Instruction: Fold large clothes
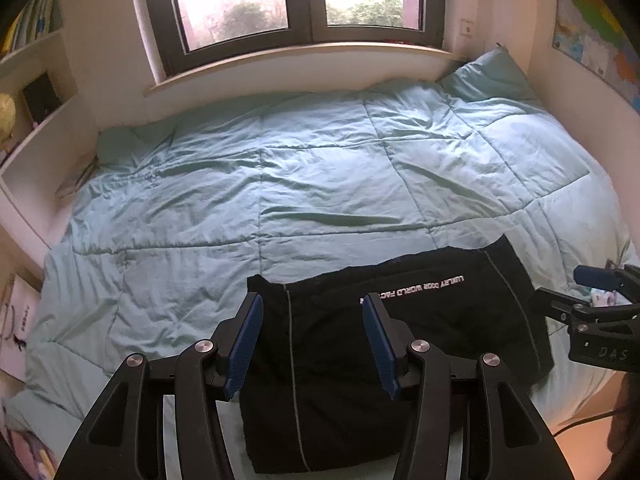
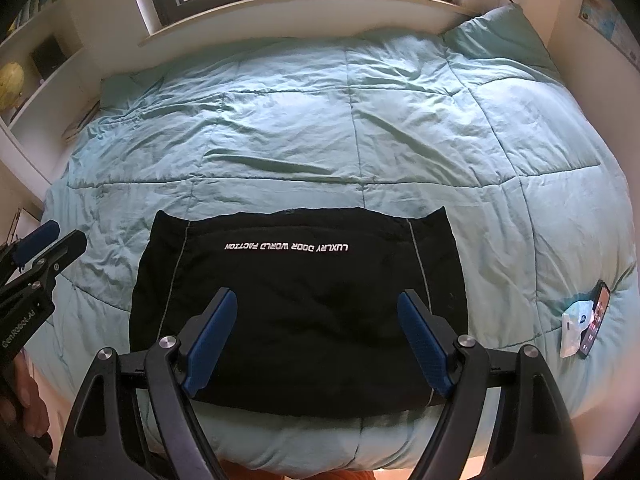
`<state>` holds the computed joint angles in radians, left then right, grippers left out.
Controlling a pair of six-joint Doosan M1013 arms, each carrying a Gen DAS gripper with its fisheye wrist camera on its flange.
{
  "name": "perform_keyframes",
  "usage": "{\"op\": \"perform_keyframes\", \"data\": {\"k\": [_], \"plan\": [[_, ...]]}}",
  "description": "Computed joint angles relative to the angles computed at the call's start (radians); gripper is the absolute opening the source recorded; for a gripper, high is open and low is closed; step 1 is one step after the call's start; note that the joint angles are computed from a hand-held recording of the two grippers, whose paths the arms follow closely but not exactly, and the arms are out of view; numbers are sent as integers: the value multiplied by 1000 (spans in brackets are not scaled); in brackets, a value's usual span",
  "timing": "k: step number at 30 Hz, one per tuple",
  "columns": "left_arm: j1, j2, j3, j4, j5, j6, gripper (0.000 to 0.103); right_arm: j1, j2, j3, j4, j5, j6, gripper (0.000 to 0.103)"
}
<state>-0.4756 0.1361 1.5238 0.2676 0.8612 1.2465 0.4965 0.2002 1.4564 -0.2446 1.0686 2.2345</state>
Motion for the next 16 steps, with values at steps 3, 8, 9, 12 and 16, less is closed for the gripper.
{"op": "perform_keyframes", "data": {"k": [3, 8, 9, 12, 16], "plan": [[-9, 1, 0, 12, 1, 0, 53, -3, -3, 7, 4, -1, -8, 84], [-30, 2, 1, 150, -9, -108, 53, -3, -5, 8, -3, -3, -22, 84], [-33, 2, 0, 183, -14, -134, 53, -3, -5, 9, -3, -4, -22, 84], [-41, 0, 0, 281, -19, -244, 53, -6, -5, 9, -2, -1, -25, 84], [-21, -2, -10, 205, -40, -196, 53, -13, -7, 9, 2, 2, -32, 84]]}}
